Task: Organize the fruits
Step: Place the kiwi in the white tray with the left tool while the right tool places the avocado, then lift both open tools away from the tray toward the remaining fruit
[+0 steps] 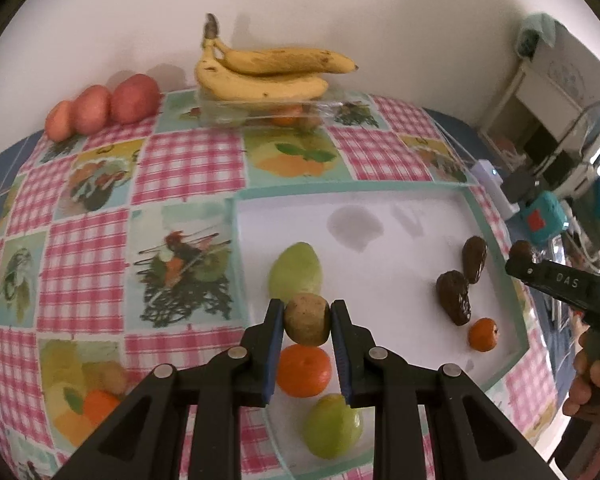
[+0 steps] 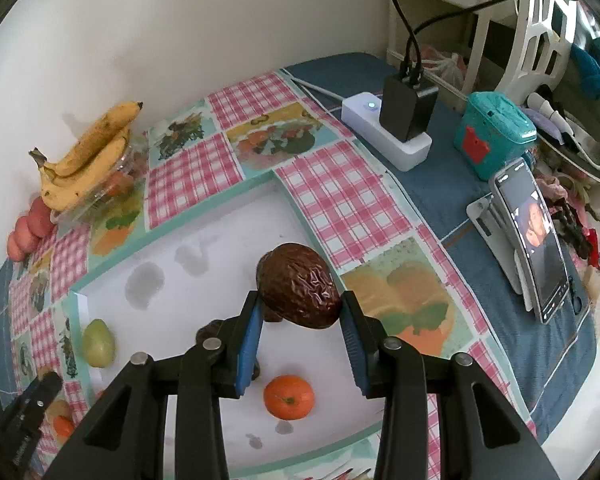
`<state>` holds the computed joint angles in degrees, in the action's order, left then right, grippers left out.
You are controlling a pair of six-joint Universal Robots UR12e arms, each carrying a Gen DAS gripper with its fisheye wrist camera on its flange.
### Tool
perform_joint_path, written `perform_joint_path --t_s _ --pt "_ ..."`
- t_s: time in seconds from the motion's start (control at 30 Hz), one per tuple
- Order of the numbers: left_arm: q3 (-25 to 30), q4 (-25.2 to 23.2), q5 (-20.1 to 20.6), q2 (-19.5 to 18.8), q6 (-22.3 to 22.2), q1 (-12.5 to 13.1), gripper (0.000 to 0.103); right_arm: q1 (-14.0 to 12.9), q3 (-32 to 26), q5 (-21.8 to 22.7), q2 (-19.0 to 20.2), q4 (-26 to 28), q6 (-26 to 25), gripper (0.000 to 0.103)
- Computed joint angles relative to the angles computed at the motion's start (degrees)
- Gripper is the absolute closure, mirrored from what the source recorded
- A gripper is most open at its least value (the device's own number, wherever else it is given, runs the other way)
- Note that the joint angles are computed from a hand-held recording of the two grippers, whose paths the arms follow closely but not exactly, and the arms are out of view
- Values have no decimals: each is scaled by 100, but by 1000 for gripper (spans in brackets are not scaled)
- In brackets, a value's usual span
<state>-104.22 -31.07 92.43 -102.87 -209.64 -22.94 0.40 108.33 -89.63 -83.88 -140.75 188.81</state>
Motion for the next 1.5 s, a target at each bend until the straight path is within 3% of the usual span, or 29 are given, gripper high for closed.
perform_joint_path --t_s 0.23,0.4,0.77,1.03,1.2,1.37,1.5 --pt "197 -101 141 -301 291 -156 78 15 -81 -77 182 467 -128 62" --pt "333 -207 313 -447 523 -264 78 32 -73 -142 213 505 -193 63" --pt "417 -423 466 -570 617 -317 78 40 -114 -18 331 744 -304 63" --pt "462 -510 497 -594 677 -324 76 138 -133 -283 378 711 -466 62" --pt "470 -459 468 -569 677 -332 55 132 -157 -279 384 773 -471 62" --pt "502 -440 542 -528 773 -366 44 122 -183 -250 350 743 -474 60" --pt "516 -449 515 -483 781 -365 38 132 -175 -266 293 645 -496 51"
